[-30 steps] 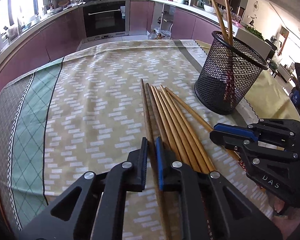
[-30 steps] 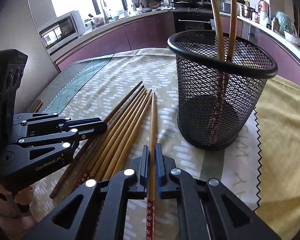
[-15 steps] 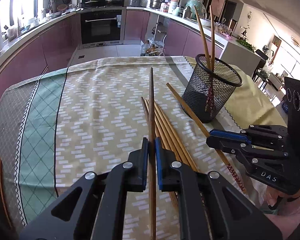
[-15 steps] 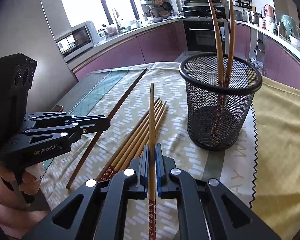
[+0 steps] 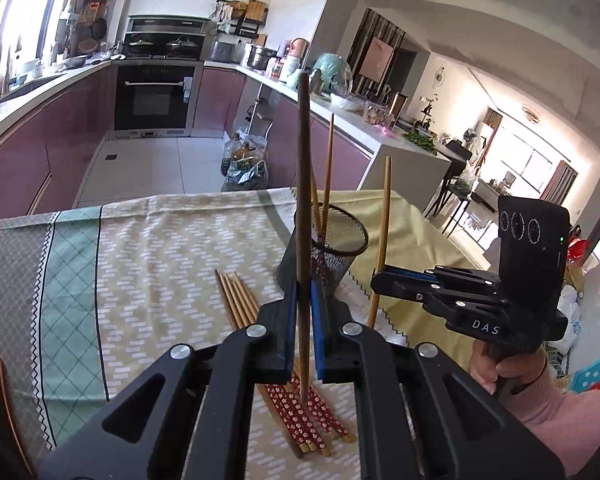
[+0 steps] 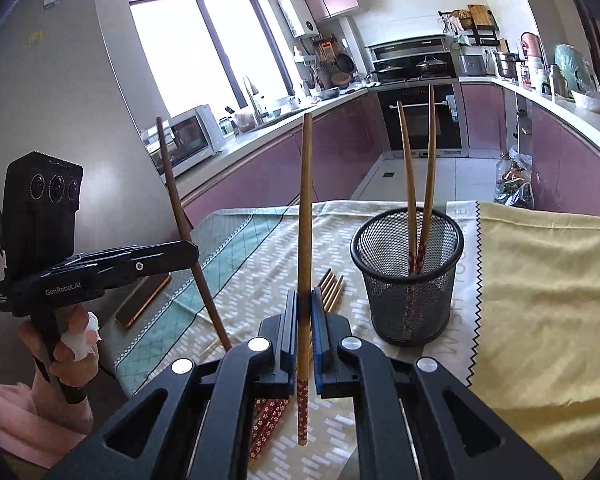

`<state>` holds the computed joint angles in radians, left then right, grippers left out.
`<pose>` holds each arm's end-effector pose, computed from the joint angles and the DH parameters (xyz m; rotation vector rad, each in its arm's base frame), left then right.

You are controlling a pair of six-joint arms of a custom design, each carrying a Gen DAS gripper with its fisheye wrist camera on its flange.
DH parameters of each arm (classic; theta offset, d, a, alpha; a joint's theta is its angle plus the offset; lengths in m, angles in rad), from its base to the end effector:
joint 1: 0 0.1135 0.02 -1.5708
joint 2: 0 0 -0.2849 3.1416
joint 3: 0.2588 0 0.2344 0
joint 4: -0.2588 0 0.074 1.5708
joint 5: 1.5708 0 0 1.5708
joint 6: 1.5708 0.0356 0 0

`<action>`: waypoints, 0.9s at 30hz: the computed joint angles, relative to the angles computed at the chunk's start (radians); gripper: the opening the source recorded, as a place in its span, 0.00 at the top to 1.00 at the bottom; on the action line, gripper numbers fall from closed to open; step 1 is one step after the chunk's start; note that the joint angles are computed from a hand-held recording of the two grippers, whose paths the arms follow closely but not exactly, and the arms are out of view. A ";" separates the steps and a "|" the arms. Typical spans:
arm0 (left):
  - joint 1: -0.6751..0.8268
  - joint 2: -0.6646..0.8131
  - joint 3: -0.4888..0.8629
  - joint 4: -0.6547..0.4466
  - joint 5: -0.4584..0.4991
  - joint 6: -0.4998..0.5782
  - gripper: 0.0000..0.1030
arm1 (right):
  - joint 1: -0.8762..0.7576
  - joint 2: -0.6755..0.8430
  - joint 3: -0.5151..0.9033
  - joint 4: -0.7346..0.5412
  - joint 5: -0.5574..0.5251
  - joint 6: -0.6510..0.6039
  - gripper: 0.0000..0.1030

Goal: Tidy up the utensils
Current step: 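Close the right gripper on another wooden chopstick and lift it upright, then lower the held chopstick into the mesh cup and open the right gripper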

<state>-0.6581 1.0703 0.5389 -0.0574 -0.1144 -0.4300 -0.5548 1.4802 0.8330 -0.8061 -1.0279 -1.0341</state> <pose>0.1607 -0.1191 0.2396 0.1833 2.1912 -0.5006 0.2048 -0.0910 0.2167 -0.5968 2.1329 0.7827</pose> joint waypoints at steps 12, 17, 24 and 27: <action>0.004 0.100 0.198 0.065 -0.004 0.039 0.93 | -0.029 -0.016 0.138 0.104 -0.101 0.177 0.95; 0.015 0.181 0.320 0.045 -0.016 0.077 0.93 | -0.010 -0.016 0.157 0.336 -0.093 0.401 0.95; 0.006 0.330 0.448 -0.034 -0.048 0.118 0.93 | 0.052 0.027 0.123 0.608 -0.004 0.597 0.94; 0.011 0.397 0.474 -0.055 -0.030 0.127 0.93 | 0.076 0.058 0.134 0.619 0.032 0.601 0.94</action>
<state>-0.6473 1.4673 1.0128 -0.1119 -0.1440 -0.3030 -0.4788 1.5387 0.9670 -0.1874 -0.9958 -0.4332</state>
